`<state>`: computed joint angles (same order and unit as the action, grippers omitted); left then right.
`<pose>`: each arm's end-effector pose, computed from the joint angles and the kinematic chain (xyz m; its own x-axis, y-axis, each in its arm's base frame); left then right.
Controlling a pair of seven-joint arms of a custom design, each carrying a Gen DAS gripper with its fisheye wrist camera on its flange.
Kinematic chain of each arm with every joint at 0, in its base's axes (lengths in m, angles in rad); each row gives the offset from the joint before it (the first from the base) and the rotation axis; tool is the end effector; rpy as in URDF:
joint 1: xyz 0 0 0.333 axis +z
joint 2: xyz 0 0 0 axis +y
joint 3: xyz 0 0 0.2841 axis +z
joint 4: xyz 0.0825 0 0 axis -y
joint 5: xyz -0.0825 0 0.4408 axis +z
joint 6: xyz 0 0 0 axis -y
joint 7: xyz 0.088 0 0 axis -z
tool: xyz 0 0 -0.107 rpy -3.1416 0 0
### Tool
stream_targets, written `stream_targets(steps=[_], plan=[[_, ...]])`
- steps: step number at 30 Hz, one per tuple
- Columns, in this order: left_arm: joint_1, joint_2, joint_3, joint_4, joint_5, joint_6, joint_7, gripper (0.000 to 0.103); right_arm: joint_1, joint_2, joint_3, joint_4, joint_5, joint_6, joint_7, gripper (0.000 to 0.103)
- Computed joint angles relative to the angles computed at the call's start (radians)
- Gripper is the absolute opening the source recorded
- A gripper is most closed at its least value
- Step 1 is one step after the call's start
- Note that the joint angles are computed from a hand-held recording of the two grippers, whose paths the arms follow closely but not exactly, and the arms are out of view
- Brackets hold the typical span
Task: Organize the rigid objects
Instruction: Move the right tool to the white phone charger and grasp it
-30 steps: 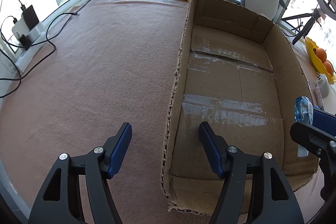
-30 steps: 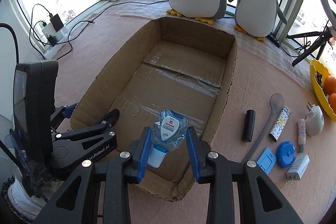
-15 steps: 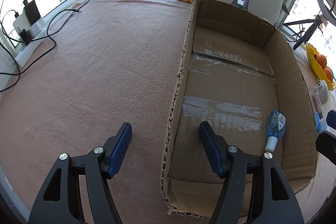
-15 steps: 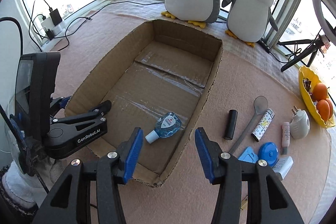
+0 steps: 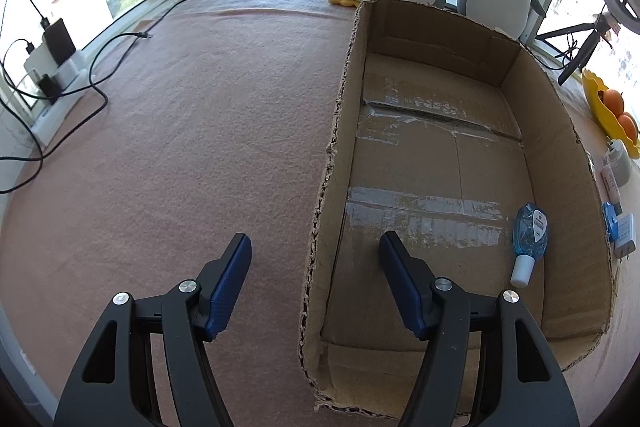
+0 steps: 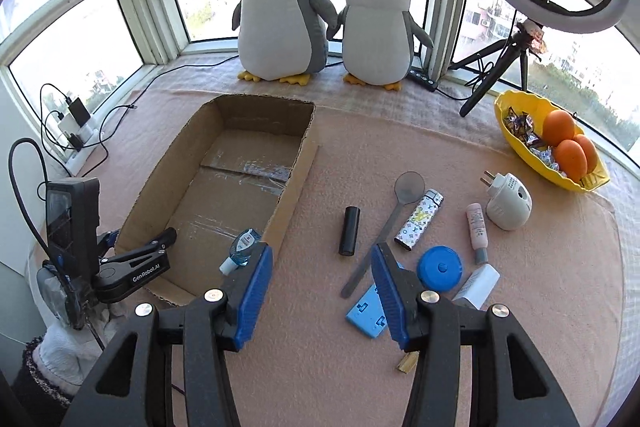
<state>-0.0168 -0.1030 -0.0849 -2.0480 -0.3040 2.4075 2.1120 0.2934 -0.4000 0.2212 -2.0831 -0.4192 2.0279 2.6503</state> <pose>0.6165 -0.0659 0.4833 -0.4532 -0.8912 0.0173 -0.7779 0.3860 -0.4959 0.4702 0.2539 0.5897 -0.4245 -0.9053 -0.0161 -0.7501 0.3616 -0.5537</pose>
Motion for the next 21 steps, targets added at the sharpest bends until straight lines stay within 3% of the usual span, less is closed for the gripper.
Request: stream_targets(steps=[5,12,21], plan=[[0.002,0.006,0.004,0.006,-0.026,-0.007,0.025,0.067,-0.019,-0.098,0.001,-0.084,-0.004,-0.049,0.044,0.056],[0.004,0.01,0.0,0.013,-0.021,-0.014,0.032,0.067,-0.053,-0.228,0.0,-0.201,0.008,-0.118,0.097,0.056],[0.006,0.019,-0.002,0.025,-0.014,-0.019,0.033,0.067,-0.095,-0.343,-0.055,-0.35,0.142,-0.062,0.16,0.056]])
